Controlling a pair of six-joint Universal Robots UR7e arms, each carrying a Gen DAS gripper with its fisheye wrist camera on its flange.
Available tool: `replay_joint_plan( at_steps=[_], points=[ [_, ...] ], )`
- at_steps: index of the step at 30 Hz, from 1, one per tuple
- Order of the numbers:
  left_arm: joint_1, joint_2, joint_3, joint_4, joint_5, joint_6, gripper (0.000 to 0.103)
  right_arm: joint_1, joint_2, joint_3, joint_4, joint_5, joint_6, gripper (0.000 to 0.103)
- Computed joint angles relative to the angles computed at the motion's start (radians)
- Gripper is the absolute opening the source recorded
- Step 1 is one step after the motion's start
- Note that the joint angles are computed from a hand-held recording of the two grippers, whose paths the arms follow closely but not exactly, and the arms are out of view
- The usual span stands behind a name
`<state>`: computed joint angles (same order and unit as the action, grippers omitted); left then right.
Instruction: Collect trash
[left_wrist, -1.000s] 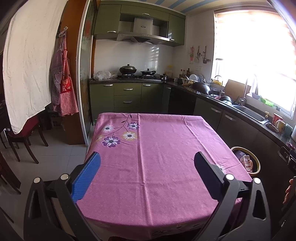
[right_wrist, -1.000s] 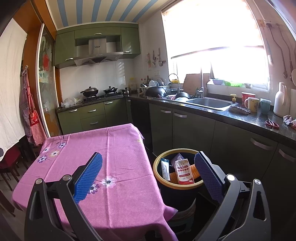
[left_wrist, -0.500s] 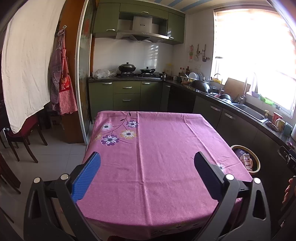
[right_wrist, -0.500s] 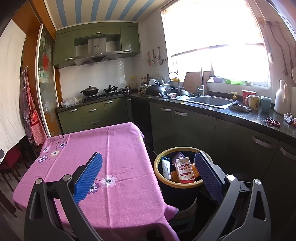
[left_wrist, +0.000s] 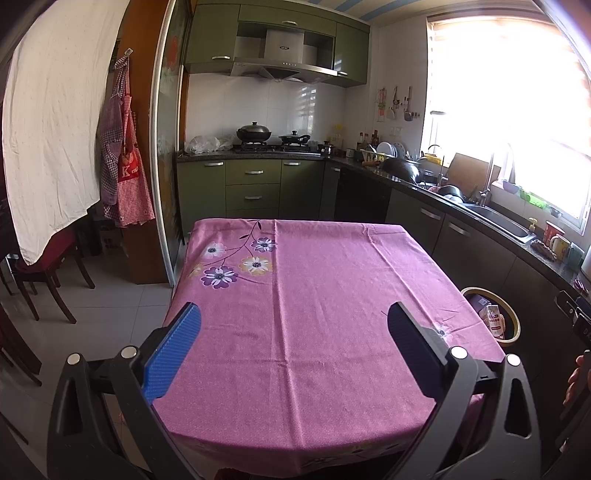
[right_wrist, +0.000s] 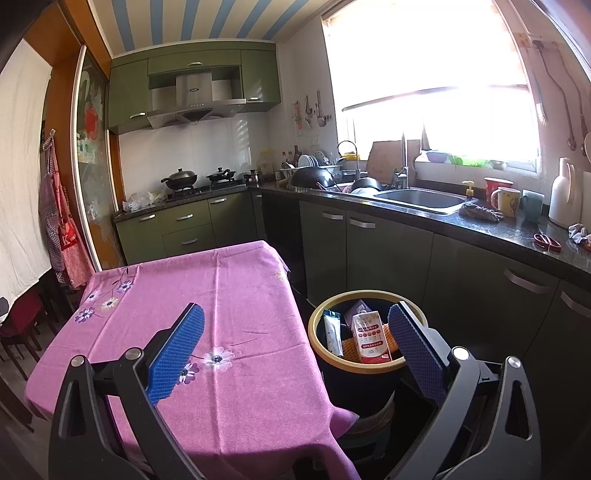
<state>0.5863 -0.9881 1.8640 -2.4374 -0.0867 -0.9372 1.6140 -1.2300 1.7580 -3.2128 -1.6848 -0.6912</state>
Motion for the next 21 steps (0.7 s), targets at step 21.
replay_joint_plan(
  at_steps=[21],
  points=[
    [0.0, -0.004, 0.002, 0.007, -0.003, -0.009, 0.096, -0.002, -0.001, 0.003, 0.0, 0.006, -0.001, 0.098]
  ],
)
